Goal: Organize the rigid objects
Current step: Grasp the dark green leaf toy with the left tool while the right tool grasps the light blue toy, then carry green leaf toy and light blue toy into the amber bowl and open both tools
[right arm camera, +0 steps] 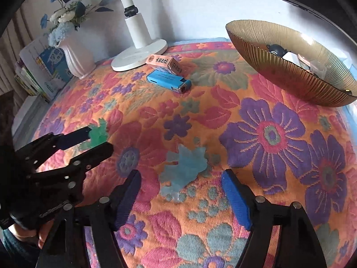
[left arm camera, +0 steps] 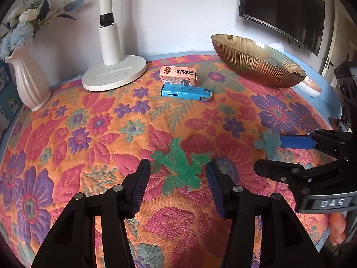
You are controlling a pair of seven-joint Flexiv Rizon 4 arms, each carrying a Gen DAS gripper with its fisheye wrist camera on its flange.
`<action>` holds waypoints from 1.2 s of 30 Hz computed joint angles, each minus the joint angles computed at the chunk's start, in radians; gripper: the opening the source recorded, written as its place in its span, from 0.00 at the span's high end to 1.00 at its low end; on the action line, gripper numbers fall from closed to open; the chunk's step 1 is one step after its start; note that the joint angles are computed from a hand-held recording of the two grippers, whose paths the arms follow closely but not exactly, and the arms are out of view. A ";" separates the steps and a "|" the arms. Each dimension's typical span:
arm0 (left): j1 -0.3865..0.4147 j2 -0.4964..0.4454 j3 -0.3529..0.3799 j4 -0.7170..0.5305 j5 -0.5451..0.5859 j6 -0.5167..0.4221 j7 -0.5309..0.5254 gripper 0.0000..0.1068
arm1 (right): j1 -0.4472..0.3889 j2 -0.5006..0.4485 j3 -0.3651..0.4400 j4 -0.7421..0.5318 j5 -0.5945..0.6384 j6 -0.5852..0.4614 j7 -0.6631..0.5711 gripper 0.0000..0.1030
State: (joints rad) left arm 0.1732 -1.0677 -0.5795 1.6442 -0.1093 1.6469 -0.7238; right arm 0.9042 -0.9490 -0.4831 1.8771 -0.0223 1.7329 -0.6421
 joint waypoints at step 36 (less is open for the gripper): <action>0.083 0.029 -0.199 0.027 -0.068 -0.137 0.102 0.55 | -0.065 0.091 0.129 0.179 0.456 0.460 -0.319 0.71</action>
State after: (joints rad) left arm 0.2563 -1.0386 -0.7787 1.6716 -0.1778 1.5095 -0.6223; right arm 0.8390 -0.8577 -0.3544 2.0565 0.4333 2.1930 -0.9615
